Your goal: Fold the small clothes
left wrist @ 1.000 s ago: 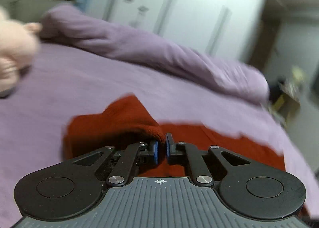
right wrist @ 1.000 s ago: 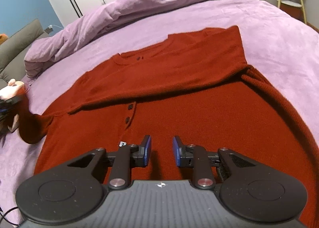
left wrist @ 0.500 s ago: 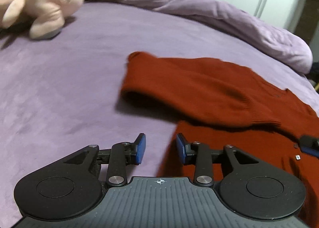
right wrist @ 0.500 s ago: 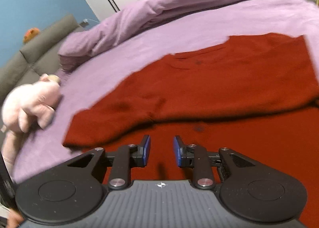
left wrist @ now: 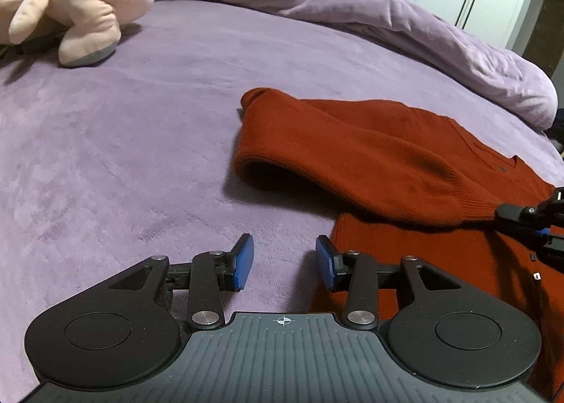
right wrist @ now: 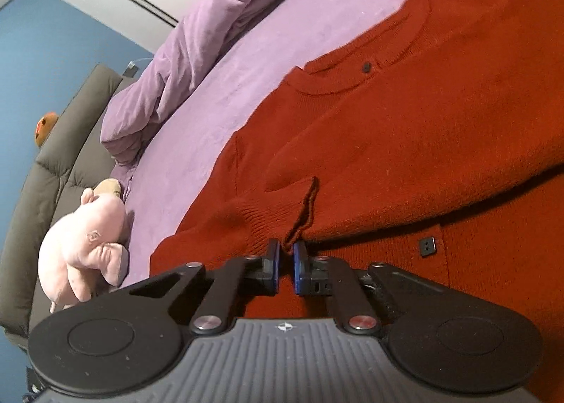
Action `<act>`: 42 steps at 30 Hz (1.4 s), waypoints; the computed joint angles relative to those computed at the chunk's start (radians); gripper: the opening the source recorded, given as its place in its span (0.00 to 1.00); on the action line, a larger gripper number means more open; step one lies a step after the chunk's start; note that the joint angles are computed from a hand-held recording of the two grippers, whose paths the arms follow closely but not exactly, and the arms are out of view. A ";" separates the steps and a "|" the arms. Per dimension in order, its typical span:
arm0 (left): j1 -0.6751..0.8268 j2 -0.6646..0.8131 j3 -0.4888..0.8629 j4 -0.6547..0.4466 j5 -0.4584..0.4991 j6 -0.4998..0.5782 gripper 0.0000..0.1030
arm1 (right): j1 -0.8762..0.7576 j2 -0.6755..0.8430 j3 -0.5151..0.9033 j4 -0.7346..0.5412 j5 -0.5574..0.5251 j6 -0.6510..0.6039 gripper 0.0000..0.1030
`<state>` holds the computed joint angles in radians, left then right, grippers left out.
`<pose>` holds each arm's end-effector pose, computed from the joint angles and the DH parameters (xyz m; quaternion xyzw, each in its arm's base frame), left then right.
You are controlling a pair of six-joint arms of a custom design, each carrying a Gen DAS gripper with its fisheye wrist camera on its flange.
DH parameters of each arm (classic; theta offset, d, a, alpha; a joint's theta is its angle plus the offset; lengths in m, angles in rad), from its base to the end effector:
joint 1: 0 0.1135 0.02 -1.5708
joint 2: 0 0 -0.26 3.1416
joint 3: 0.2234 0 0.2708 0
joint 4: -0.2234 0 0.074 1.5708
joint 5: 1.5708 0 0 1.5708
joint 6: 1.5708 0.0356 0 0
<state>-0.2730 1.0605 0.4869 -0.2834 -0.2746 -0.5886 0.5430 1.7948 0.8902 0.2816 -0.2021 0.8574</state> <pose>0.2128 -0.0496 0.1656 -0.1931 0.9091 -0.0280 0.3680 0.3187 0.2007 0.1329 0.0931 0.8815 0.3612 0.2894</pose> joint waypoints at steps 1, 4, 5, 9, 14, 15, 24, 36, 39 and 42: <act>0.003 -0.006 0.002 -0.004 0.008 0.000 0.42 | 0.004 -0.021 -0.011 0.011 0.007 -0.015 0.05; 0.007 -0.019 0.014 -0.012 0.023 0.015 0.42 | 0.005 -0.100 -0.038 0.042 0.059 -0.069 0.04; 0.006 -0.015 0.023 -0.013 0.024 0.023 0.42 | 0.001 -0.126 -0.042 0.036 0.094 -0.107 0.04; -0.019 0.010 0.052 0.004 0.018 0.061 0.42 | -0.015 -0.175 -0.021 -0.110 0.292 -0.317 0.04; -0.044 0.074 0.079 0.026 0.031 0.082 0.41 | -0.119 -0.180 -0.064 -0.197 0.339 -0.470 0.05; -0.046 0.091 0.086 0.030 0.034 0.082 0.41 | -0.150 -0.176 -0.064 -0.210 0.286 -0.458 0.06; -0.085 0.226 0.167 0.020 0.006 0.028 0.42 | -0.290 0.000 0.016 -0.105 -0.006 -0.260 0.42; -0.123 0.387 0.329 -0.038 -0.030 0.032 0.42 | -0.208 -0.106 -0.019 -0.095 0.508 -0.543 0.04; -0.143 0.457 0.393 -0.049 -0.054 0.055 0.42 | -0.275 -0.081 -0.002 -0.162 0.443 -0.523 0.04; -0.148 0.491 0.439 -0.066 -0.066 0.054 0.42 | -0.276 -0.073 -0.022 -0.132 0.485 -0.573 0.04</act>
<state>-0.4208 1.5518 0.9258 -0.3490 -0.3406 -0.5350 0.2668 1.7219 0.8687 0.1494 0.2826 0.2843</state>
